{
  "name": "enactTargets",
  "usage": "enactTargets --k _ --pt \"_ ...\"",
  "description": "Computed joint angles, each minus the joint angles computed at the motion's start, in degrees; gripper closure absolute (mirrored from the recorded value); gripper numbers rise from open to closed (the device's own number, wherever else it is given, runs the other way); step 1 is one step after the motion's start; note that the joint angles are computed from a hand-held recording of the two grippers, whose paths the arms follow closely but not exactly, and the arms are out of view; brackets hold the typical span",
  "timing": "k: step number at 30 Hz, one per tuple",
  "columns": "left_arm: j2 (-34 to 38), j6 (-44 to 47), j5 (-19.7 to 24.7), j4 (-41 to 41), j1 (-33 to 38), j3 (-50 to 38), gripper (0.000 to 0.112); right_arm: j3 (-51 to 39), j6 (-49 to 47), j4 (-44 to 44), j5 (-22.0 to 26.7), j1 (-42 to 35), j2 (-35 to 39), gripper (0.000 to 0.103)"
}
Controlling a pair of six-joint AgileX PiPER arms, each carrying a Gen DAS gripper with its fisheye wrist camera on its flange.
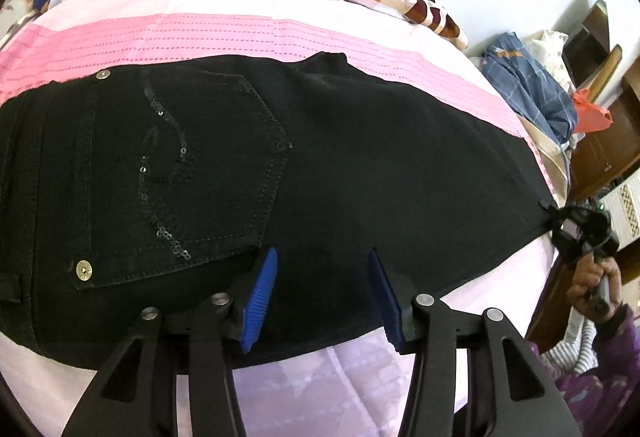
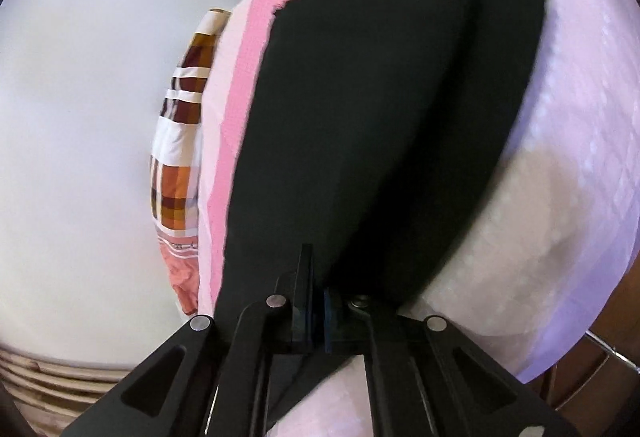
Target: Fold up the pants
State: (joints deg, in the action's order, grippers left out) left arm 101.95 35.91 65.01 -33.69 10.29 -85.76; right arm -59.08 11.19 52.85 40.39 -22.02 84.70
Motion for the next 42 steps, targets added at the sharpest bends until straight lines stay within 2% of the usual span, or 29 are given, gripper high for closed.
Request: enactTargets --k 3,5,7,9,18,21,23,29,32,36,39,42 --pt "-0.6 0.0 -0.8 0.2 -0.3 0.8 0.062 6.6 -8.4 14.4 -1.7 -4.5 -2.1 0.094" --pt "-0.6 0.0 -0.8 -0.3 -0.2 1.1 0.059 8.7 -10.4 17.7 -2.4 -6.6 -2.3 0.094" --pt "-0.6 0.1 -0.8 -0.8 0.0 1.2 0.057 8.0 -9.5 15.5 -1.7 -8.2 -2.5 0.097" --pt "-0.7 -0.1 -0.9 -0.8 -0.1 1.3 0.057 5.7 -4.7 8.0 -1.8 -8.3 -3.3 0.098" --pt "-0.9 -0.6 0.8 -1.1 0.7 0.9 0.055 -2.9 4.4 -9.2 4.4 -6.7 -5.1 0.099" --pt "-1.2 0.5 1.0 -1.7 1.5 1.6 0.053 -1.1 6.5 -10.3 4.5 -7.8 -4.7 0.099" --pt "-1.4 1.0 0.8 -1.8 1.6 2.0 0.053 1.8 3.7 -6.8 4.4 -9.9 -5.2 0.1" --pt "-1.3 2.6 0.5 -1.7 1.7 2.3 0.052 2.9 1.1 -3.6 4.4 -10.9 -4.8 0.101" --pt "-1.4 2.5 0.6 -2.3 1.9 2.4 0.048 3.5 0.5 -2.0 5.3 -11.5 -5.7 0.092" --pt "-1.6 2.9 0.1 -2.8 2.0 3.0 0.046 1.7 1.5 -1.4 7.2 -5.7 -6.1 0.066" --pt "-1.9 3.3 -0.5 -3.3 2.0 3.7 0.045 2.9 1.2 2.6 5.9 0.6 -5.7 0.063" --pt "-2.0 3.8 -0.8 -4.5 2.6 4.4 0.045 5.4 -2.5 10.6 3.5 9.0 -3.4 0.063"
